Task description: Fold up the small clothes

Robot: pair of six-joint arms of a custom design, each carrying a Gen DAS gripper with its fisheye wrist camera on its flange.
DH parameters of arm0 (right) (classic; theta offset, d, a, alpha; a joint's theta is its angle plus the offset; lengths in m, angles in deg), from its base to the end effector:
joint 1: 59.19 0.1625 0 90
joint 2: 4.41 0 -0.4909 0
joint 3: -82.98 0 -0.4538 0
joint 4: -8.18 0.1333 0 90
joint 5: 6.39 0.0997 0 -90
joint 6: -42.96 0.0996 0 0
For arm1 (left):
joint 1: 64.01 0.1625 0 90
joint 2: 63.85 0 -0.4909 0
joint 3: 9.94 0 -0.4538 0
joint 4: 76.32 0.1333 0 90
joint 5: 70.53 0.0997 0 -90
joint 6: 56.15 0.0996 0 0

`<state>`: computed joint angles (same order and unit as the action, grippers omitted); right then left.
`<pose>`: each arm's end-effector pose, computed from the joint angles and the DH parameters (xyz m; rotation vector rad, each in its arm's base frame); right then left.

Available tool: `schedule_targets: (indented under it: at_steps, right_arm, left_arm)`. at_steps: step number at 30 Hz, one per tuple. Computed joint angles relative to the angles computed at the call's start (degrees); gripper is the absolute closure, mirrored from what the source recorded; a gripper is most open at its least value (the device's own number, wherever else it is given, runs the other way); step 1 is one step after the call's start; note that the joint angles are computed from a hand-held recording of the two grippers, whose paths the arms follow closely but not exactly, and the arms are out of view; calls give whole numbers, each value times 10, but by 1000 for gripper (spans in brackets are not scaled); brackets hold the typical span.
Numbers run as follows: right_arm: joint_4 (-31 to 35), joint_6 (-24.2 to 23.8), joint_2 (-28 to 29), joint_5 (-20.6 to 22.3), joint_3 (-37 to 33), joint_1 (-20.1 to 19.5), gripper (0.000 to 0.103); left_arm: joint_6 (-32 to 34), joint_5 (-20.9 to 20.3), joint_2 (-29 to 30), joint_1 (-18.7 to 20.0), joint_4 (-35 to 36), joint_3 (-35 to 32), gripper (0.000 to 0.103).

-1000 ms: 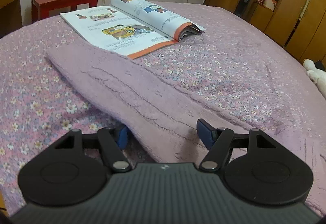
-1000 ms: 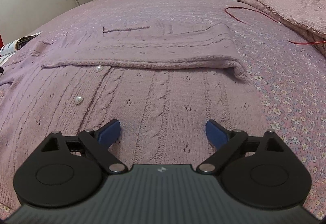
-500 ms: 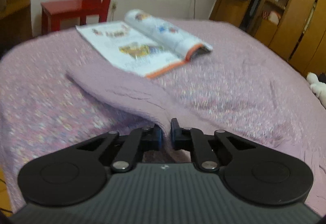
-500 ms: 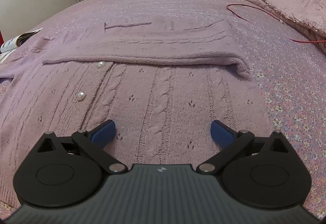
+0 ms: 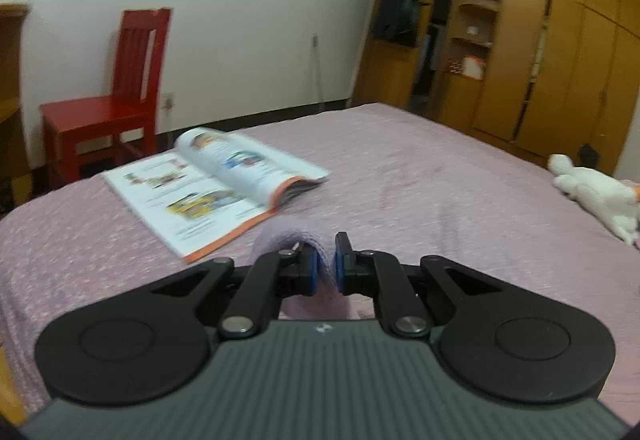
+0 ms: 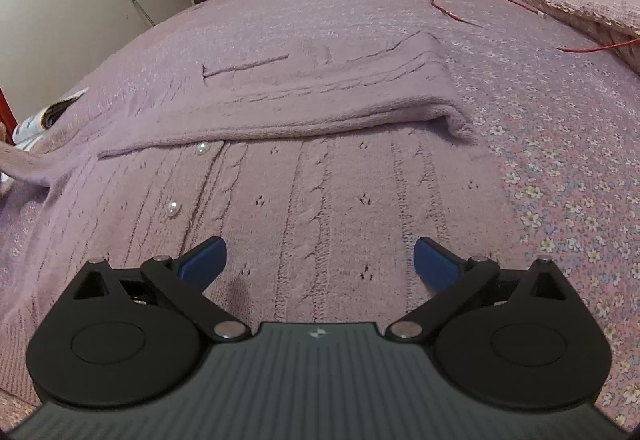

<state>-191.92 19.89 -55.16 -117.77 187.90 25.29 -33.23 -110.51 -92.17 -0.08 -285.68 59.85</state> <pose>0.0283 -0.7150 0.2054 0.1250 -2.3443 1.0929 -0.1877 -0.8607 0.1789 0.1329 1.9822 -1.5256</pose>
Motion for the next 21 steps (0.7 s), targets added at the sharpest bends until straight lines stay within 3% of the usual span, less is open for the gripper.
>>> schedule_targets:
  at_steps: [8, 14, 21]
  right_arm:
    - [-10, 17, -16, 20, 15, -10, 0]
    - [-18, 35, -25, 41, 23, -20, 0]
    - [-20, 35, -35, 55, 33, -27, 0]
  left_arm:
    - [-14, -40, 39, -30, 51, -45, 93]
    - [11, -67, 83, -52, 72, -84, 93]
    - [-9, -92, 129, -62, 157, -127, 93]
